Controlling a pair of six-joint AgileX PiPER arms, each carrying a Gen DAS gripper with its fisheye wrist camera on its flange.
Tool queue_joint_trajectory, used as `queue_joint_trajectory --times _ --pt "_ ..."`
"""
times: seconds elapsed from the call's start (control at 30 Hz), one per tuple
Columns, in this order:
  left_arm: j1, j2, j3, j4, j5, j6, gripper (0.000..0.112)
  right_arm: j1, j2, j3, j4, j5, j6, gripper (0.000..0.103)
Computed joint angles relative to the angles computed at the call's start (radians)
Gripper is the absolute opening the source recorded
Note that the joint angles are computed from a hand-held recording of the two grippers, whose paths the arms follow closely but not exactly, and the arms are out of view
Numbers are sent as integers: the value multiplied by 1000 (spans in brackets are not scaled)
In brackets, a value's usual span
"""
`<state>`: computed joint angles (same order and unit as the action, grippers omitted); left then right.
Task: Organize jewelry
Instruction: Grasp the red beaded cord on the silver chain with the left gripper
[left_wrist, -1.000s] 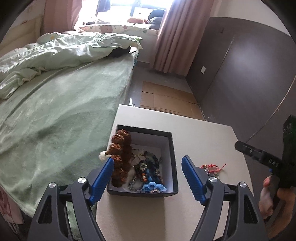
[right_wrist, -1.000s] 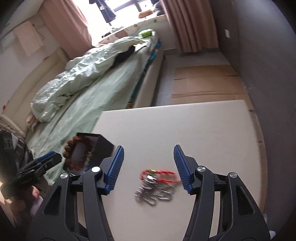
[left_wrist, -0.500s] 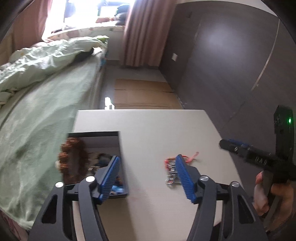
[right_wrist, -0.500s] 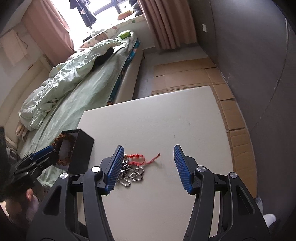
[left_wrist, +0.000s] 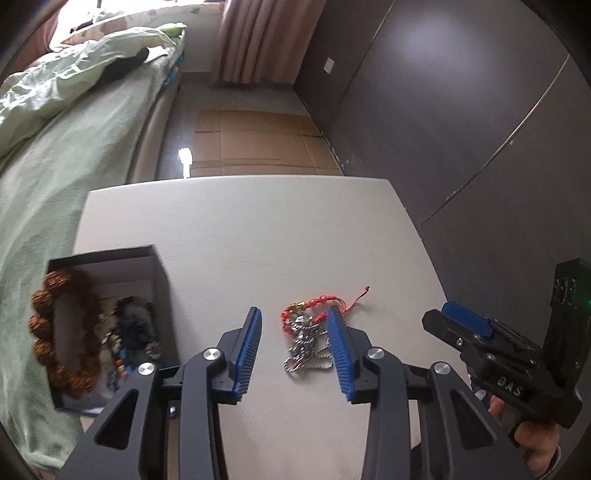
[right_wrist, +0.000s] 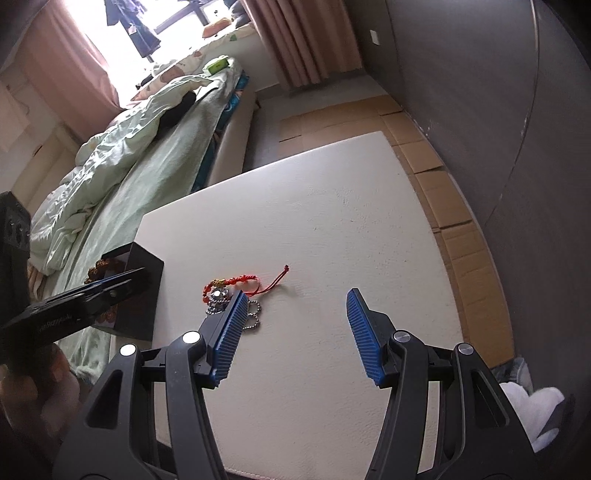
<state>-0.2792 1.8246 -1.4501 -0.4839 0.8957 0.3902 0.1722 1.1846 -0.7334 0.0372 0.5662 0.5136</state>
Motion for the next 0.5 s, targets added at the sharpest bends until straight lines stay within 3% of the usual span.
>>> queue_joint_trajectory --times 0.5 --pt "-42 182 -91 33 8 -68 25 -45 86 -10 127 -30 -155 56"
